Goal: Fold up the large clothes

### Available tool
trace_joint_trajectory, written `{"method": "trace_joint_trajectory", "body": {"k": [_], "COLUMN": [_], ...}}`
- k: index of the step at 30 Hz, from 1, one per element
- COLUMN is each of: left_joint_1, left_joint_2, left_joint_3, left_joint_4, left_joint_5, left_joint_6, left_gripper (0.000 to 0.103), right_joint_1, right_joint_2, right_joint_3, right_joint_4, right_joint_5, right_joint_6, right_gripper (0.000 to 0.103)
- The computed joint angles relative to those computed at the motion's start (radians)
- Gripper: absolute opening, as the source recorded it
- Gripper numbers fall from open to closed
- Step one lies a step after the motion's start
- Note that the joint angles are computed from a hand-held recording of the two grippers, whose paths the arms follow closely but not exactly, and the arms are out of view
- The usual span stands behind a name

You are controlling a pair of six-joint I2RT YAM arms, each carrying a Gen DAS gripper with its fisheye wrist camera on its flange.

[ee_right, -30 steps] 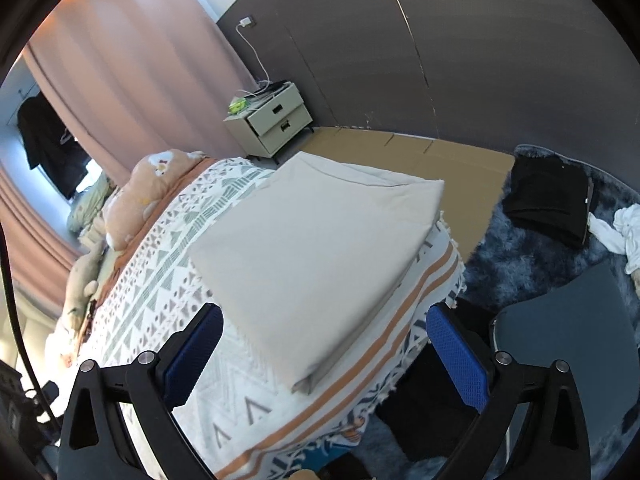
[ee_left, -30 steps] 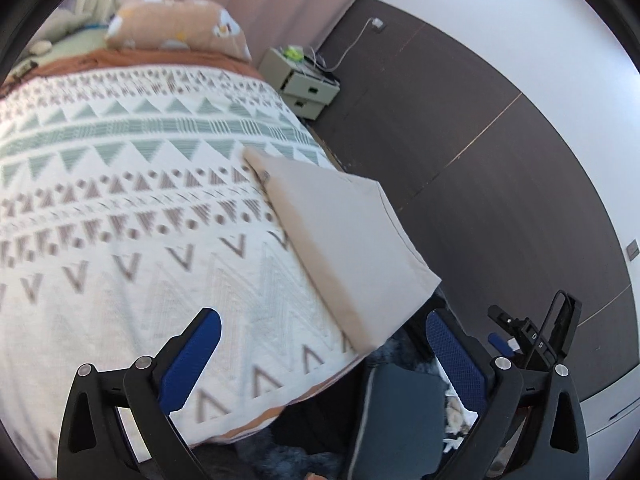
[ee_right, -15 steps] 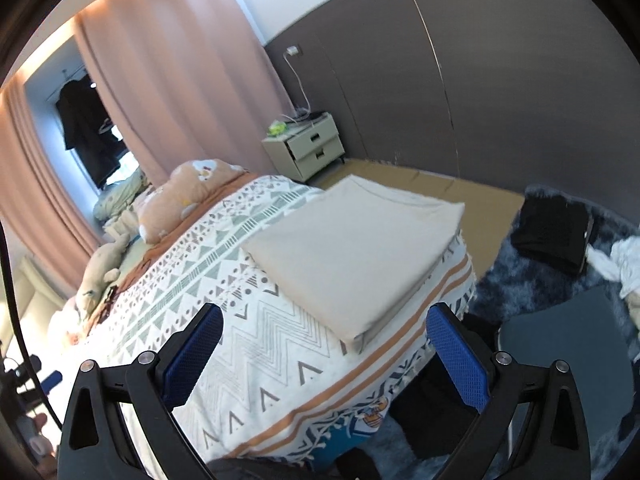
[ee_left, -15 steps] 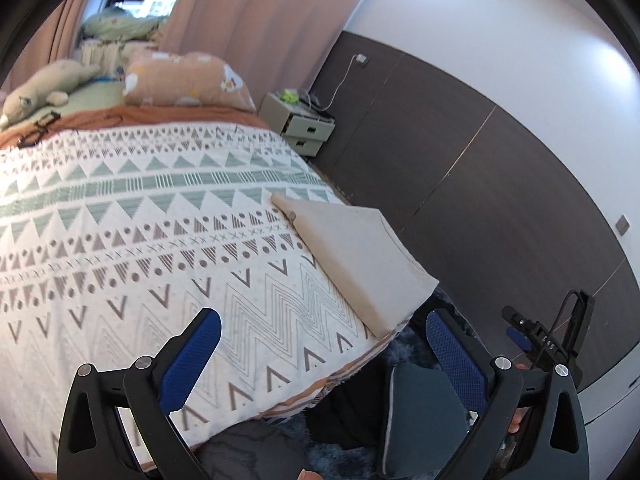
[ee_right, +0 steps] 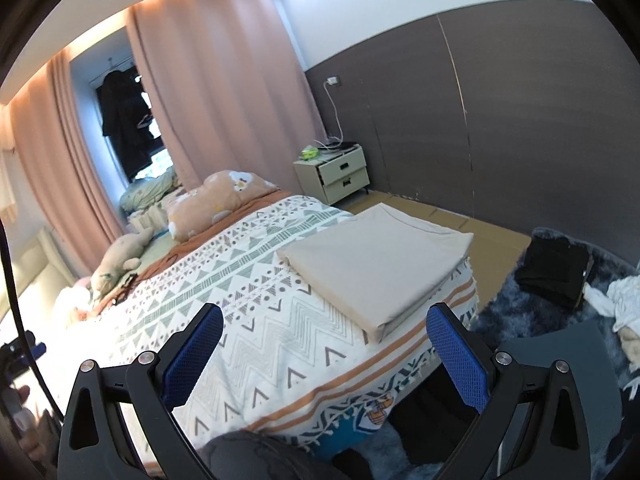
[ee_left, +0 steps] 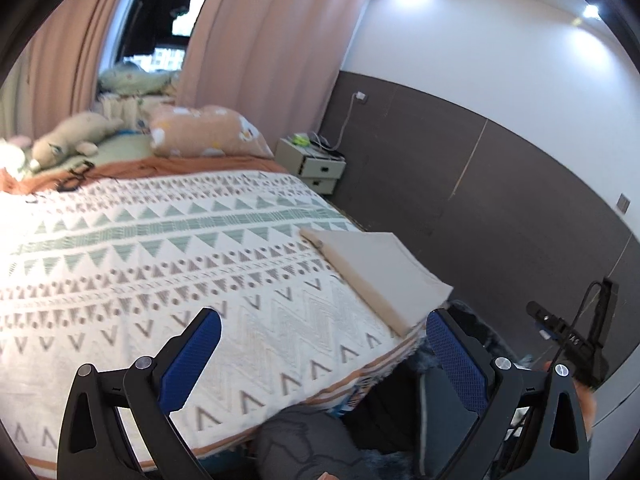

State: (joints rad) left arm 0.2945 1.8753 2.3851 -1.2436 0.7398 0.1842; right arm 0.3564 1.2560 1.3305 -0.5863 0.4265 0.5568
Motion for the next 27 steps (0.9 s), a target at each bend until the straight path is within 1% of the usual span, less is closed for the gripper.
{"method": "trace_joint_trajectory", "body": {"k": [4,6,10,17,20,23,27], "left_joint_1": [0.071,0.111,0.177,0.281,0.339,0.386,0.44], "left_joint_2": [-0.117,-0.169,-0.269,-0.387,-0.432,-0.474,-0.541], "left_joint_3": [-0.17,-0.248,-0.396,-0.562,-0.623,-0.679,-0.791], "left_joint_4": [0.072,0.112,0.194,0.295,0.307,0.317,0.357], "left_joint_5": [0.03,0.06,0.088,0.118,0.146,0.157,0.167], "left_joint_6": [0.03,0.042,0.059,0.065,0.1,0.147,0.191], "left_gripper": [0.102,0.102,0.102,0.102,0.102,0.102,0.102], "right_joint_1": [0.091,0.126,0.195,0.289,0.326,0.375,0.426], "right_joint_2": [0.004,-0.001,-0.003,-0.016,-0.005,0.005,-0.005], "right_joint_3": [0.014,0.01,0.017,-0.01,-0.009,-0.013,-0.062], "right_joint_4": [-0.062,-0.075,-0.111,-0.11,-0.121,-0.132,-0.108], "right_joint_5": [0.101,0.134,0.194,0.239,0.253,0.304,0.32], "right_joint_6": [0.015,0.014,0.014,0.032,0.022,0.017,0.027], "right_gripper": [0.102,0.102,0.102,0.102,0.102,0.102,0.102]}}
